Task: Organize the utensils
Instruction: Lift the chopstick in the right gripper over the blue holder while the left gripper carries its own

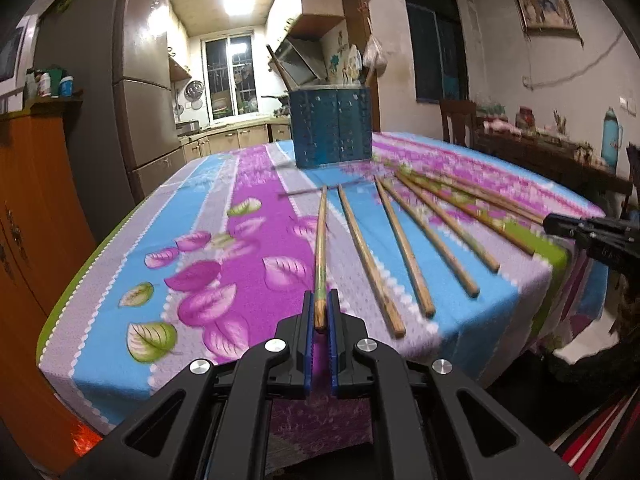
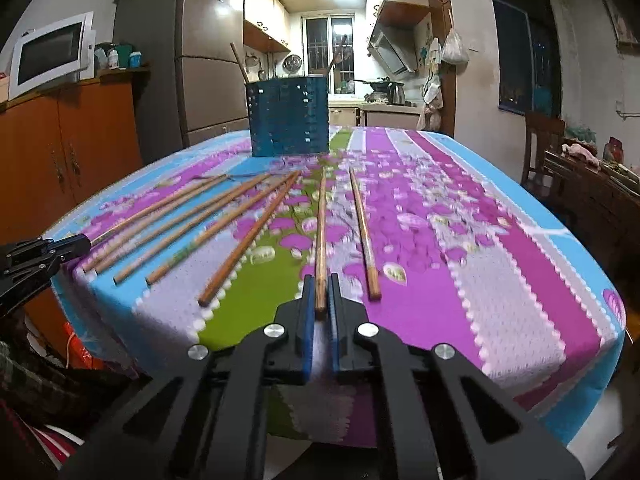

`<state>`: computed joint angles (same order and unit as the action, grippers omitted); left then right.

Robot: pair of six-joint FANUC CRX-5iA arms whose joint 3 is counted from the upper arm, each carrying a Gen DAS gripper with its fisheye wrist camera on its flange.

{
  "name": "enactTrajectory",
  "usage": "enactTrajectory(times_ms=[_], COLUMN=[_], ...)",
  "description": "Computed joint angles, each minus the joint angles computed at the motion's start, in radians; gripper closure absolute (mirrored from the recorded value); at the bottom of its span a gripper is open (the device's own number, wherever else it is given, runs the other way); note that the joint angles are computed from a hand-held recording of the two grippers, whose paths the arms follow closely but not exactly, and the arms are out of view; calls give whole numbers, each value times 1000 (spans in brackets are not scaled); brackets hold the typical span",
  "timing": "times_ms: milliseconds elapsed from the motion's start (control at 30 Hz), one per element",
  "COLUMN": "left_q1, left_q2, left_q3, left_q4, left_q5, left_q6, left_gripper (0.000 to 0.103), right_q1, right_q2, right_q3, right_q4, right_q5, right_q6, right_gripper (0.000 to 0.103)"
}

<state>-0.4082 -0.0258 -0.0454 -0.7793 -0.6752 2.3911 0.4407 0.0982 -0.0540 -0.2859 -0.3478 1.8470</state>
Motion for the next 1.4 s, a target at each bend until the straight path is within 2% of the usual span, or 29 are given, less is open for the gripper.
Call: enactTrajectory(times_ms=[100, 267, 533, 733, 900, 1033, 1233, 1333, 1400], left_q1=[-1, 18, 68, 152, 230, 236, 210, 185, 150], left_q2=[-26, -53, -56, -23, -1, 24, 47, 62, 77], left_q3=[7, 33, 115, 208, 252, 297, 338, 364, 392], left_q4=[-30, -60, -61, 55, 284, 362, 314, 237, 143], left_q5=[14, 42, 110, 171, 225, 210, 197, 179, 151], left_q6=[34, 59, 22, -95, -280, -371, -346, -296, -246], left_gripper=[96, 96, 96, 96, 96, 96, 96, 96, 96], right_q1=[-9, -50, -109, -132, -136, -130, -106, -95, -89], right_q2=[-9, -7, 65, 151, 216, 239, 254, 260, 268], right_q3=[26, 129, 342, 542, 689, 750, 799, 812, 826], right_q4=[-34, -178, -369, -443, -444, -433, -400, -380, -364], right_q5=[3, -10, -88, -186, -265, -301, -322, -328, -334], right_q6=[31, 183, 404, 462, 426, 412, 404, 396, 389], right_gripper=[98, 98, 98, 98, 98, 98, 98, 98, 98])
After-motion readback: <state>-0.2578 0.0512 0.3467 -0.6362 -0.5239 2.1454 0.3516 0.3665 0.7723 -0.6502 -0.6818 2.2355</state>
